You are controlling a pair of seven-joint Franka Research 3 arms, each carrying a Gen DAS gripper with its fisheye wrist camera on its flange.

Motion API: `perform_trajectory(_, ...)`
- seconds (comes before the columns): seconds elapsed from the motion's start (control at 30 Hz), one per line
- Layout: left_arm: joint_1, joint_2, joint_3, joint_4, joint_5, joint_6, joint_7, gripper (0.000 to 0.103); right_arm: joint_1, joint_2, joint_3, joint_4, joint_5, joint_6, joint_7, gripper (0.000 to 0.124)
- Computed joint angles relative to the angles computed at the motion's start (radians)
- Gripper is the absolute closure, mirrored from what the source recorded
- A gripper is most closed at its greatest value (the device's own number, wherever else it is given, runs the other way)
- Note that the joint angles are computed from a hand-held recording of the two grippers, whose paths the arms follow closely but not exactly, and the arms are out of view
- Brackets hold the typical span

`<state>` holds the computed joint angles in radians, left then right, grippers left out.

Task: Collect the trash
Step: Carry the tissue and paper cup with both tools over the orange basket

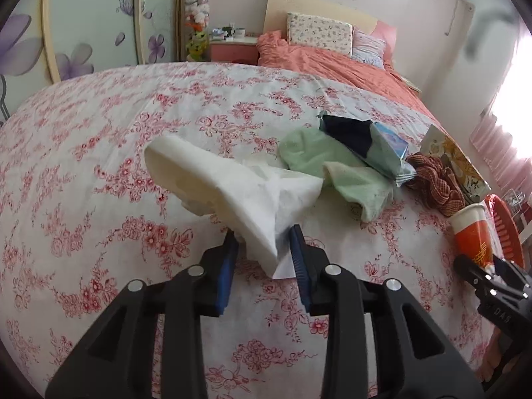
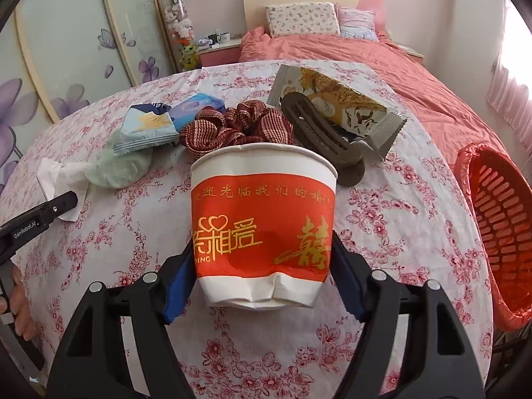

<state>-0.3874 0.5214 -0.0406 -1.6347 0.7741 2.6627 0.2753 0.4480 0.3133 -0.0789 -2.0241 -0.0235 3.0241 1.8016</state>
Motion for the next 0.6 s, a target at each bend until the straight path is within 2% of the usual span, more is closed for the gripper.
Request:
perform_trajectory(0.13,0.002,-0.005,0.003,-0.012,0.0,0.02,-0.015,0.07,0.002,0.0,-0.002,0.0,-0.002,0.0,0.001,0.052)
perform_trajectory(0.23,0.004,-0.011,0.009,-0.027,0.005,0.044,-0.035,0.069,-0.052,-0.004,0.058,-0.011,0.056,0.021,-0.054,0.051)
perform_trajectory(0.27,0.003,-0.013,0.011,-0.028,0.007,0.041,-0.039,0.068,-0.066,-0.007,0.075,-0.017,0.077,0.032,-0.073,0.051)
perform_trajectory(0.3,0.001,-0.015,0.013,-0.029,0.01,0.034,-0.044,0.062,-0.071,-0.009,0.081,-0.023,0.091,0.046,-0.086,0.051)
perform_trajectory(0.37,-0.002,-0.012,0.014,-0.018,0.011,0.012,-0.056,0.06,-0.075,-0.013,0.088,-0.033,0.113,0.059,-0.115,0.051)
perform_trajectory(0.43,0.006,-0.012,0.011,-0.019,0.007,0.023,-0.064,0.069,-0.075,-0.019,0.091,-0.041,0.129,0.069,-0.137,0.052)
perform_trajectory(0.47,0.011,-0.012,0.008,-0.021,0.006,0.035,-0.063,0.079,-0.081,-0.021,0.099,-0.045,0.141,0.078,-0.152,0.052)
perform_trajectory(0.5,0.011,-0.013,0.009,-0.022,0.007,0.041,-0.062,0.081,-0.076,-0.024,0.095,-0.05,0.147,0.088,-0.158,0.053)
perform_trajectory(0.6,-0.008,-0.026,0.023,-0.027,0.045,0.032,-0.082,0.084,-0.126,-0.043,0.151,-0.069,0.211,0.112,-0.217,0.053)
